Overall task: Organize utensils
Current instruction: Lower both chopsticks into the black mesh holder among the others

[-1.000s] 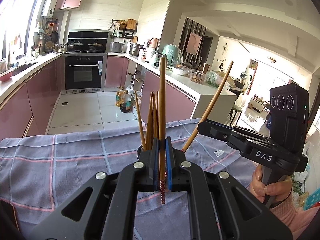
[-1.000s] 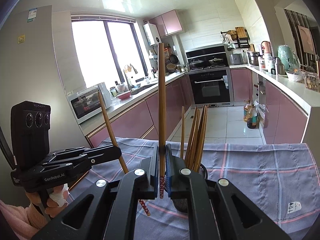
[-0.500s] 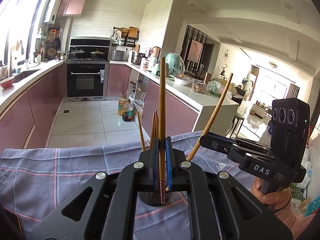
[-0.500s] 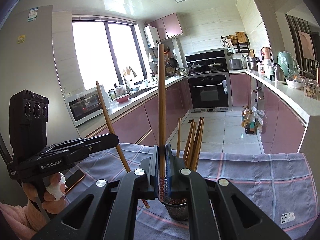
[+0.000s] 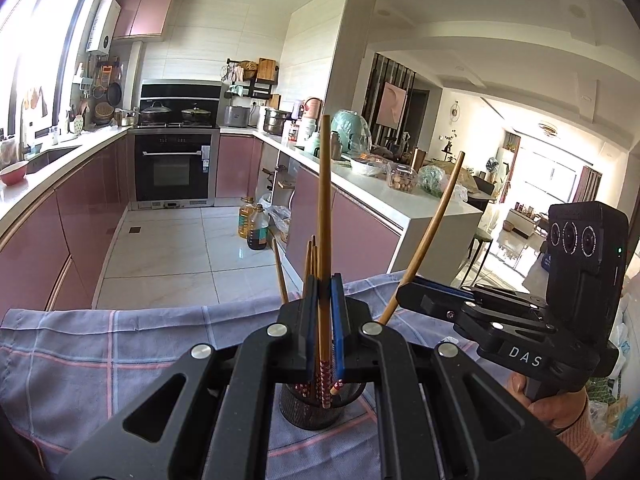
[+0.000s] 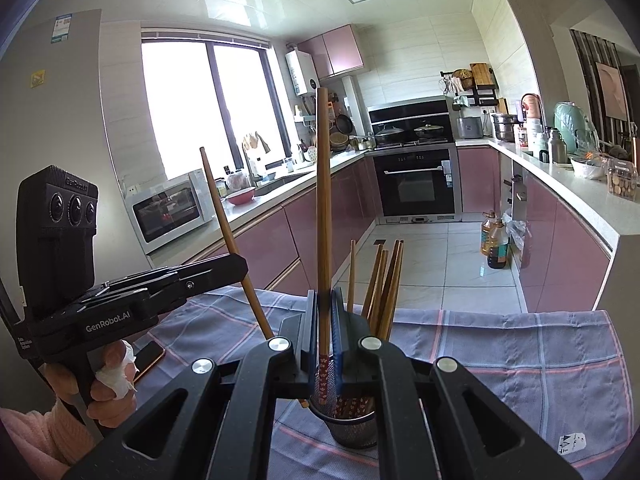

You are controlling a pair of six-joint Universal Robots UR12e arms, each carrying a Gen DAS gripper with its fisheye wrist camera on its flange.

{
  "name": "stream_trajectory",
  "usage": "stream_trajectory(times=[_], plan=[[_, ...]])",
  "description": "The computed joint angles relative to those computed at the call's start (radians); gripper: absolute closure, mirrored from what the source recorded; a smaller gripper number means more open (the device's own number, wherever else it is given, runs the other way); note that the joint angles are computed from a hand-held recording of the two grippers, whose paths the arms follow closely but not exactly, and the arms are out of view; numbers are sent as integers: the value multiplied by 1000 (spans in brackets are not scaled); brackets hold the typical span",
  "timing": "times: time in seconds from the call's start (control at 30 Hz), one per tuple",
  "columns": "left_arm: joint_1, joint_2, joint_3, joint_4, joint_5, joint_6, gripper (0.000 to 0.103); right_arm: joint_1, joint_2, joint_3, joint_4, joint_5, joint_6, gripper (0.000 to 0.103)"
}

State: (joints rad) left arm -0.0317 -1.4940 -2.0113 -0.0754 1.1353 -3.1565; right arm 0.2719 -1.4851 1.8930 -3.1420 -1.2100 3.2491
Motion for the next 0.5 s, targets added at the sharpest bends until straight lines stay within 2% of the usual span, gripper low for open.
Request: stream_trajectory(times=[0.5], plan=[[0, -20, 14, -4, -11, 0, 96, -2, 7, 0, 7, -10, -2, 98]])
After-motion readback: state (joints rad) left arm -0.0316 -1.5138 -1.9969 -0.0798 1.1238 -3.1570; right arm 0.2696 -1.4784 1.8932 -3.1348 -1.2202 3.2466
